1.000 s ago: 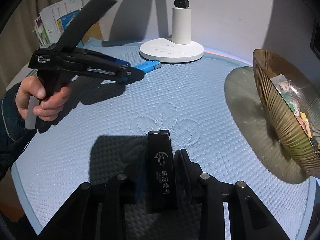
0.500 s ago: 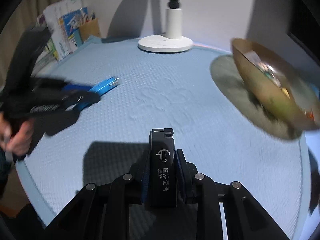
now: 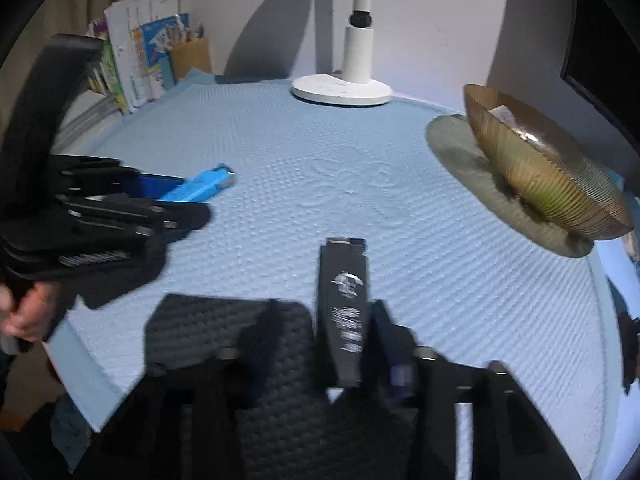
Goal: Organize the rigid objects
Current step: 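Carry both USB sticks over the amber bowl and open both grippers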
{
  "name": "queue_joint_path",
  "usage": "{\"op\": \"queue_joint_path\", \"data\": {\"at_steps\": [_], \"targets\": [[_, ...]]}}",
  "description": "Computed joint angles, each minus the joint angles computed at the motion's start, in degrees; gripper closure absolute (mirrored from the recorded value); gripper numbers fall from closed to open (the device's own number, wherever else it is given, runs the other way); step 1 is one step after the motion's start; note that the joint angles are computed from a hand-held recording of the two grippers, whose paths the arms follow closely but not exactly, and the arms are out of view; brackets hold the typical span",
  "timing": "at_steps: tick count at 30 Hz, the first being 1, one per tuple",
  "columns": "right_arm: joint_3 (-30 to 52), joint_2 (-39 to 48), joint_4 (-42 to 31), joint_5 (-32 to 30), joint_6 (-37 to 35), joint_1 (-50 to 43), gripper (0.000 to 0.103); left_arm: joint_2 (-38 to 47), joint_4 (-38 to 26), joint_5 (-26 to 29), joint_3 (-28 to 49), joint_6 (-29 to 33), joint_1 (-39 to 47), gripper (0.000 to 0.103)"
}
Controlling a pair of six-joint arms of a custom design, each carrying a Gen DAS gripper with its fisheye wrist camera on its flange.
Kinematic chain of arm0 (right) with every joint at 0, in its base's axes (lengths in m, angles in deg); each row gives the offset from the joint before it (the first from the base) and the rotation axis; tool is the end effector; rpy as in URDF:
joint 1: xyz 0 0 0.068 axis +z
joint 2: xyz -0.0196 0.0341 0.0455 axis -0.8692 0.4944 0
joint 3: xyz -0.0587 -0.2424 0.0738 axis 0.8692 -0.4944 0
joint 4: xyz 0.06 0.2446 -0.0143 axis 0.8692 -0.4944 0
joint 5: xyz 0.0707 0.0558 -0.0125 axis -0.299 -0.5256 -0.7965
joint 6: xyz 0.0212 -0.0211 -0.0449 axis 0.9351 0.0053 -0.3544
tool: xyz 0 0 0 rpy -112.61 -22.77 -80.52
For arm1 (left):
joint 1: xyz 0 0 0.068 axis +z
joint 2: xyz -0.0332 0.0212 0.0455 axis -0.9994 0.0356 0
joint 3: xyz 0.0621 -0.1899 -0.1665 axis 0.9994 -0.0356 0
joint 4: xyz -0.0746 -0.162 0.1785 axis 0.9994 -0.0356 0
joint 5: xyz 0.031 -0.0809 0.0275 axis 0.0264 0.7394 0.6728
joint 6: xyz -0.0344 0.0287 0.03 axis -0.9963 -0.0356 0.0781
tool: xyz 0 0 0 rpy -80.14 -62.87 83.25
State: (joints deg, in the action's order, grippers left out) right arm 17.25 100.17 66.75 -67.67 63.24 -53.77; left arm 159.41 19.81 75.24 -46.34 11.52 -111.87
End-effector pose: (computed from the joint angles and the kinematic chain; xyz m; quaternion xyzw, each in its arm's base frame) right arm 0.2130 0.0330 0.0070 -0.2499 0.9097 0.0760 0.3227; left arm 0.2512 -0.1054 0.0151 0.0974 0.9427 -0.0197 0.3186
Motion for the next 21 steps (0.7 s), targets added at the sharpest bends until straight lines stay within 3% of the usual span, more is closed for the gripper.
{"op": "queue_joint_path", "data": {"at_steps": [1, 5, 9, 14, 17, 21], "targets": [[-0.9, 0.35, 1.63, 0.07, 0.27, 0.75, 0.079, -0.1, 0.24, 0.12, -0.17, 0.4, -0.1, 0.082], [-3.75, 0.18, 4.26, -2.64, 0.9, 2.67, 0.079, -1.4, -1.44, -1.74, 0.38, 1.86, -3.52, 0.082], [-3.58, -7.19, -4.15, -10.89, -0.1, -3.86, 0.079, -5.49, -5.22, 0.78, 2.33, 2.39, -3.76, 0.082], [3.15, -23.6, -23.52, -20.2, -2.42, -21.59, 0.079, -10.6, -11.45, 3.5, 9.53, 4.06, -3.19, 0.082], [9.49, -26.28, -26.79, -17.35, 1.23, -25.9, 0.079, -9.81, -16.94, 4.97, 19.38, 4.57, -3.7, 0.082], [24.12, -19.85, -31.51, -5.66, 9.69, -26.25, 0.079, -1.27, -24.61, 7.11, 38.58, 5.18, -4.87, 0.082]]}}
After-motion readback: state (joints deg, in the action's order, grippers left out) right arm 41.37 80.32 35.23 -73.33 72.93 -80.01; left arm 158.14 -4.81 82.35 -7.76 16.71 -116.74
